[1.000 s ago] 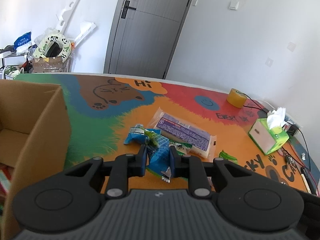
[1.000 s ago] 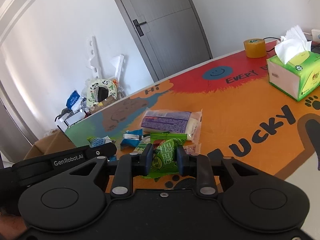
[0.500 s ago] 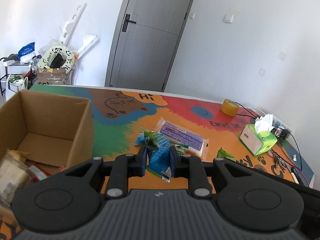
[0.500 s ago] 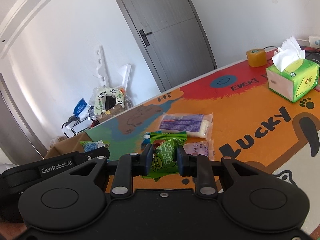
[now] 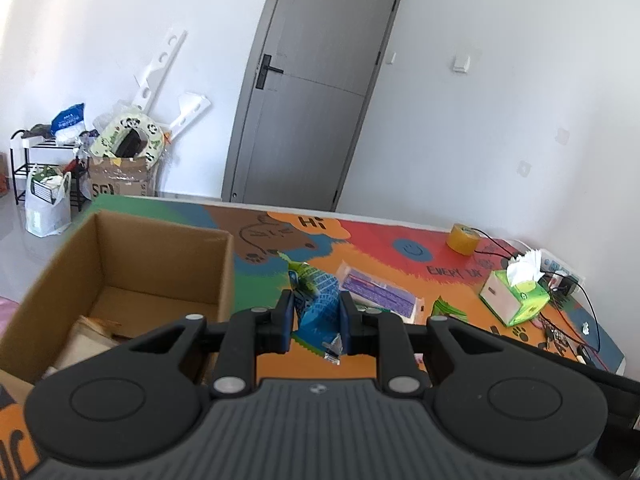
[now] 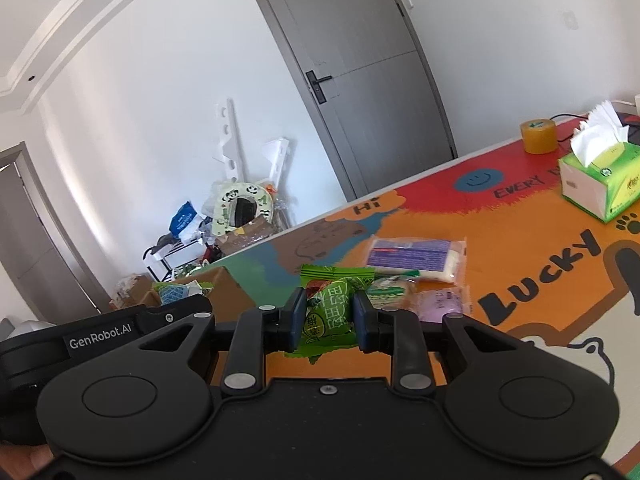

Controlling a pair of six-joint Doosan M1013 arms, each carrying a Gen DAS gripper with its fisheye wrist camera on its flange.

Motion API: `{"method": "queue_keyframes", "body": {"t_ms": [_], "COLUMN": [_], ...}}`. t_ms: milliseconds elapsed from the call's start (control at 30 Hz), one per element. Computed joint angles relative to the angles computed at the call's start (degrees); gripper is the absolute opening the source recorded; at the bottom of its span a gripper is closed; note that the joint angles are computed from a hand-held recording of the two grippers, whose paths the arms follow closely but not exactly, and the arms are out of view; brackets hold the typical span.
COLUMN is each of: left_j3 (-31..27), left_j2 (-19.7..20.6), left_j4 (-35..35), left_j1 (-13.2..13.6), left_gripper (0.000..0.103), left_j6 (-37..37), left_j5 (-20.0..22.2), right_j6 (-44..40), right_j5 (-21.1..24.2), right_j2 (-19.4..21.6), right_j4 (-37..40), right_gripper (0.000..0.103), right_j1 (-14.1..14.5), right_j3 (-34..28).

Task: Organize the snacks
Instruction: 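Carry both bags over the cardboard box and open both tools to drop them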

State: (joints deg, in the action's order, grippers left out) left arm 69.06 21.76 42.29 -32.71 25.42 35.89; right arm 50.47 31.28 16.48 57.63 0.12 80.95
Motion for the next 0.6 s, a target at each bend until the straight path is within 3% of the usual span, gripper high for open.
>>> {"method": "queue_keyframes", "body": {"t_ms": [600], "left_j3": [4.81], "left_j2": [-3.38], "left_j4": [3.90], "left_j1": [2.34], "left_gripper": [0.022], "left_j6": [-7.28], "left_j5": [0.39], "right_j6": [-2.58], "right_j5": [2.74], "right_j2": [1.01], "right_j4": [0.50], "right_gripper": [0.027], "right_j1": [3.33], "right_j3": [-2.56]}}
